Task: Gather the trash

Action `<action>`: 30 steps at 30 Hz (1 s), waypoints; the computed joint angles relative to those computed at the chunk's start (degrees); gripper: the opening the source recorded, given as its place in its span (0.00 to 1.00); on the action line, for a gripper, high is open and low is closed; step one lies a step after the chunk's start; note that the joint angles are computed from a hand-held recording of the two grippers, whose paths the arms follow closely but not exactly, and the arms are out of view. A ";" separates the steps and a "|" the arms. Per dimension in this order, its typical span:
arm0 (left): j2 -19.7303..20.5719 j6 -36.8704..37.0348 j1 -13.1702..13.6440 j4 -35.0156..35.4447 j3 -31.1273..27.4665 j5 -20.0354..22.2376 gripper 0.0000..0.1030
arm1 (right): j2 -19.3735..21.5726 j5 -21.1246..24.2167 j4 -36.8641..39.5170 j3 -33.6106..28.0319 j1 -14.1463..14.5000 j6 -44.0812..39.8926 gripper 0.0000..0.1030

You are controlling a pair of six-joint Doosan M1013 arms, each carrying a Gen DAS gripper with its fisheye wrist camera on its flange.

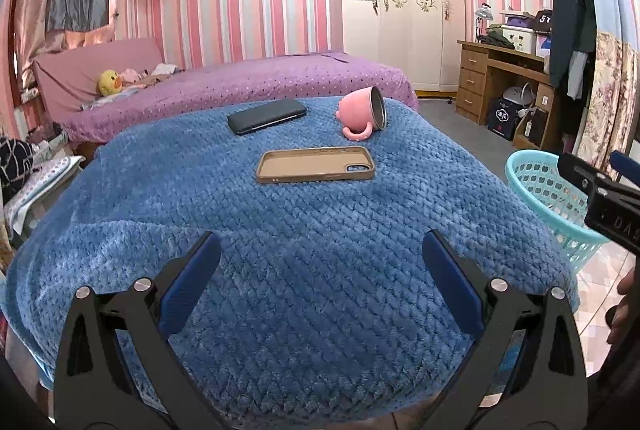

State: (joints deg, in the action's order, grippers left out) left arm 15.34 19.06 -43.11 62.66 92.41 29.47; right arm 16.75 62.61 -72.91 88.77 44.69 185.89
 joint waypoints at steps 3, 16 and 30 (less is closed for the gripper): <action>0.14 0.60 0.15 -0.98 -0.18 0.34 0.95 | -0.25 -0.28 0.30 0.22 -0.13 0.48 0.96; 0.64 0.26 0.50 -0.78 -0.75 1.18 0.95 | -0.39 -1.62 0.64 0.39 -0.44 0.45 0.96; -0.47 -3.82 1.21 1.90 -0.03 -0.90 0.95 | 0.02 -2.60 0.02 -0.02 -0.29 -0.83 0.96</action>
State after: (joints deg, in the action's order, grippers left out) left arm 14.87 15.24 -41.90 64.55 92.38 28.57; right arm 16.77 60.01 -72.90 88.76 44.40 185.06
